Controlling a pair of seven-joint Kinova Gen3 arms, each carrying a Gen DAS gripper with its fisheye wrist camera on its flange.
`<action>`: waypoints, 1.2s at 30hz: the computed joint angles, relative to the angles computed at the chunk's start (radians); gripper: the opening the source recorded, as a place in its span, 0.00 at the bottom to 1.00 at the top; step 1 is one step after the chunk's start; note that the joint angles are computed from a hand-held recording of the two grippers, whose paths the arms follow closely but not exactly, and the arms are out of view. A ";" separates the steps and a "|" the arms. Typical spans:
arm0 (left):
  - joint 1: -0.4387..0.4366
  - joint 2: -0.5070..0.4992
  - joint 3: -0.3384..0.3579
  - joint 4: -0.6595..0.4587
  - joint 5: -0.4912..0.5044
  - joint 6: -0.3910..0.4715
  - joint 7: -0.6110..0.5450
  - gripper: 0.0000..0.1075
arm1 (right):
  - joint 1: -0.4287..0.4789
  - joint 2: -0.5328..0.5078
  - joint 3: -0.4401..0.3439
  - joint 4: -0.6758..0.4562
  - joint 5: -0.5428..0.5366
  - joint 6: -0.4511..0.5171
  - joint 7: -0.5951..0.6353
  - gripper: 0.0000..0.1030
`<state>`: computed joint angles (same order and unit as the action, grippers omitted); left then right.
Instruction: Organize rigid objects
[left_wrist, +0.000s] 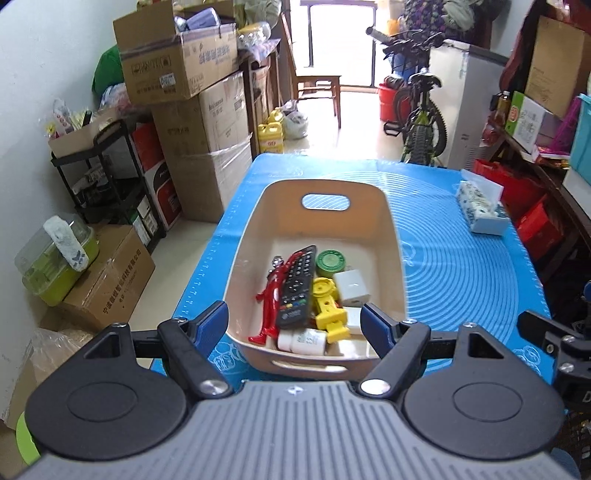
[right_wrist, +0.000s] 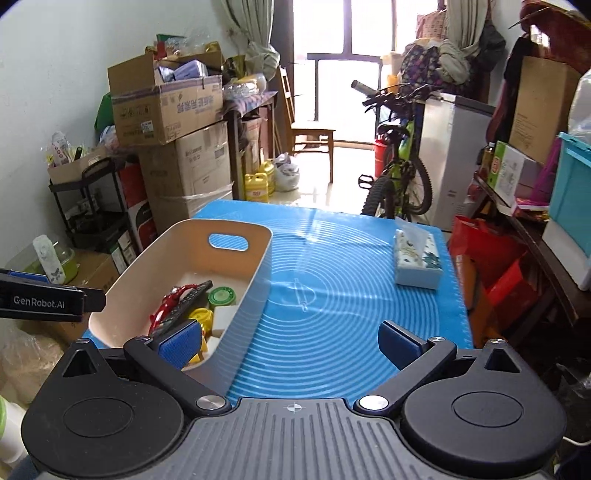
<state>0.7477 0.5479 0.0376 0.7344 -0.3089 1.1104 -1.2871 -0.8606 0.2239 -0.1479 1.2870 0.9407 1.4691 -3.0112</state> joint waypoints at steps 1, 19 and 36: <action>0.013 -0.022 -0.008 0.041 -0.013 -0.025 0.013 0.73 | -0.014 -0.005 -0.005 0.009 0.007 0.014 -0.012 0.97; 0.071 -0.255 0.057 0.556 -0.244 -0.328 0.289 0.73 | -0.136 -0.064 -0.129 0.188 0.052 0.150 -0.313 0.97; 0.063 -0.261 0.090 0.676 -0.308 -0.386 0.371 0.73 | -0.224 -0.002 -0.135 0.231 0.104 0.243 -0.399 0.97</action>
<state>0.8103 0.2864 0.1276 1.4106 -0.6165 0.7247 -0.9157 -1.0847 0.2219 -0.2834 1.5184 1.0448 1.7119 -3.4100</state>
